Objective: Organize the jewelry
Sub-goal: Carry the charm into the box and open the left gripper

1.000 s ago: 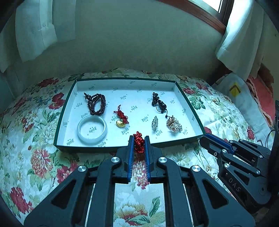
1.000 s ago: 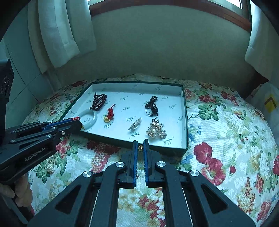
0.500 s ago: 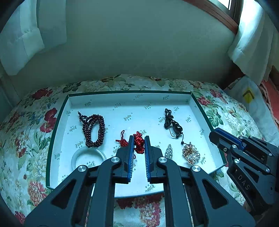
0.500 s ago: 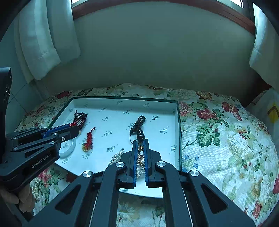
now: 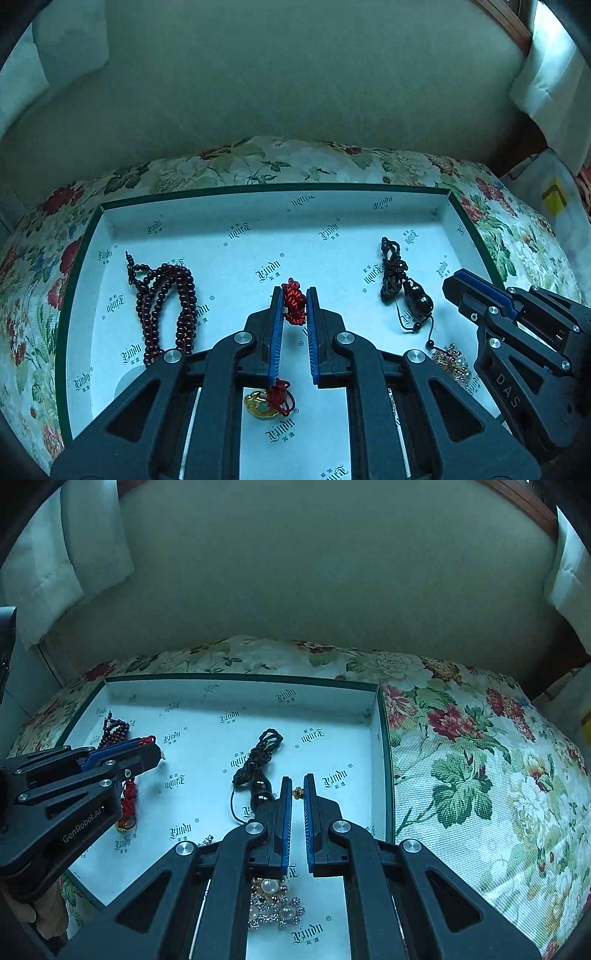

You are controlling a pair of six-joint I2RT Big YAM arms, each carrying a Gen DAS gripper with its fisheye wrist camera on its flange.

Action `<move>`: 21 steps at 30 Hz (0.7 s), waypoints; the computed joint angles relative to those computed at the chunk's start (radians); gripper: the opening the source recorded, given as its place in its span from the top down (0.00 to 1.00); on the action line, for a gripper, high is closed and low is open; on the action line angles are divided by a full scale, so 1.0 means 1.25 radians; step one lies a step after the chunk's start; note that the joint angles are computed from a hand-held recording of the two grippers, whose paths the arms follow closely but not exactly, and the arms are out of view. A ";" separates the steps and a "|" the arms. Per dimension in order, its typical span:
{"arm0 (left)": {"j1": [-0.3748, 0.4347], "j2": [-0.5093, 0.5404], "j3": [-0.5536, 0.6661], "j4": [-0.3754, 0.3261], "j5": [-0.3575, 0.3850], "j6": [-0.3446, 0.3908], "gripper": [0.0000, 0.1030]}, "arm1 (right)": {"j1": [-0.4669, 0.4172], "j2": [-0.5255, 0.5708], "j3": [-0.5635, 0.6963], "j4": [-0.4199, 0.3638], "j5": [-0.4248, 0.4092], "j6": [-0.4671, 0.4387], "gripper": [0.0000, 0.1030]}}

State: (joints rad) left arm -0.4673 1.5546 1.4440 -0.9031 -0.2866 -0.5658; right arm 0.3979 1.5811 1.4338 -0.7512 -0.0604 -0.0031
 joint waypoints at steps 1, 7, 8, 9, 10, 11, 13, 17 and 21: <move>0.000 0.002 -0.001 0.001 -0.002 0.001 0.86 | -0.001 0.004 0.000 -0.001 -0.001 0.000 0.94; -0.003 0.002 -0.010 0.005 -0.018 -0.001 0.57 | -0.008 0.011 -0.001 -0.002 -0.010 0.015 0.92; -0.004 0.003 -0.007 0.002 -0.021 0.001 0.57 | -0.007 0.010 -0.001 -0.001 -0.008 0.014 0.92; -0.004 0.003 -0.005 -0.001 -0.020 0.002 0.55 | -0.007 0.010 -0.001 -0.001 -0.007 0.012 0.92; -0.004 0.002 -0.005 -0.001 -0.018 0.001 0.54 | -0.006 0.010 -0.001 0.000 -0.005 0.011 0.92; -0.003 -0.001 -0.007 0.000 -0.015 0.000 0.51 | -0.007 0.010 0.000 0.000 -0.005 0.011 0.92; -0.004 -0.007 -0.010 0.000 -0.019 0.002 0.48 | -0.009 0.009 -0.001 0.000 -0.009 0.013 0.92; -0.003 -0.022 -0.018 -0.007 -0.014 -0.001 0.47 | -0.010 0.003 -0.003 -0.002 -0.012 0.017 0.92; -0.003 -0.048 -0.033 -0.012 -0.016 -0.005 0.45 | -0.010 -0.006 -0.009 0.001 -0.015 0.017 0.92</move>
